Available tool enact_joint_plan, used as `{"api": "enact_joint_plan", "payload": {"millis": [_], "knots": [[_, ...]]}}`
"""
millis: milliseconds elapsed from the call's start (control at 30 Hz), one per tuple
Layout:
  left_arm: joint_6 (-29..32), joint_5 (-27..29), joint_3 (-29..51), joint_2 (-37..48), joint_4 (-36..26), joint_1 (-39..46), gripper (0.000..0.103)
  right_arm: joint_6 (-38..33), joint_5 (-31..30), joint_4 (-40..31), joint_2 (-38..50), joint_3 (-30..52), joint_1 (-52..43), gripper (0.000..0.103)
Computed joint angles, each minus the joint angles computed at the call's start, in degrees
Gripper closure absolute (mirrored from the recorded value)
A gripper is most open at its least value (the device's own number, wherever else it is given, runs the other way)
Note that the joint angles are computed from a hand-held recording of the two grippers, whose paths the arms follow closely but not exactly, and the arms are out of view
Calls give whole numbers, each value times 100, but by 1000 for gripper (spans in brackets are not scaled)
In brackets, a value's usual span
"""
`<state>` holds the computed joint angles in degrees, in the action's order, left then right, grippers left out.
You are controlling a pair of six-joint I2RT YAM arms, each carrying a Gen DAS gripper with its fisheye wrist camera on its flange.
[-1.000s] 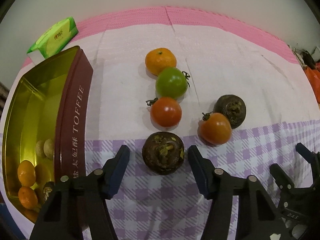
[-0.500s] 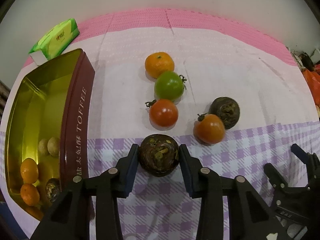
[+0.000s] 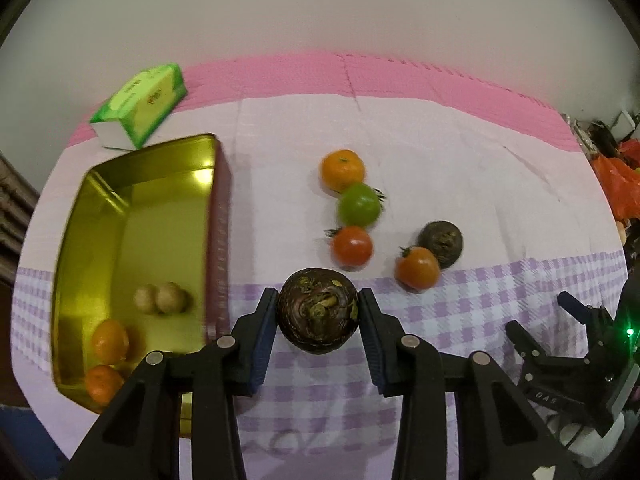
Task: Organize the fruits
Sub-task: 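Carry the mangosteen with the left tool into the tray and release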
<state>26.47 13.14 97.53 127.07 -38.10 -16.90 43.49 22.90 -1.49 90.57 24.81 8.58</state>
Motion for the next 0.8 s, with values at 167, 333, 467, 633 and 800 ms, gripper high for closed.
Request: {"api": "enact_joint_plan", "payload": {"millis": [167,333,467,633,800], "knots": [[3,-12,465,205,-242,299,67,8,2,-3,-5,-5,6,0],[75,-128,947,482,-362,610,67,10,3,-6,-5,-3,3,0],[95,-226,1300,751,-513,848,67,10,5,-2,-2,-3,3,0],[88,-353,1604,1037,-655,1074,67,11,10,4,2,-5,5,0],[39,-391,1962,1310,-874,1276,67,7,10,9,2,-6,2,0]]}}
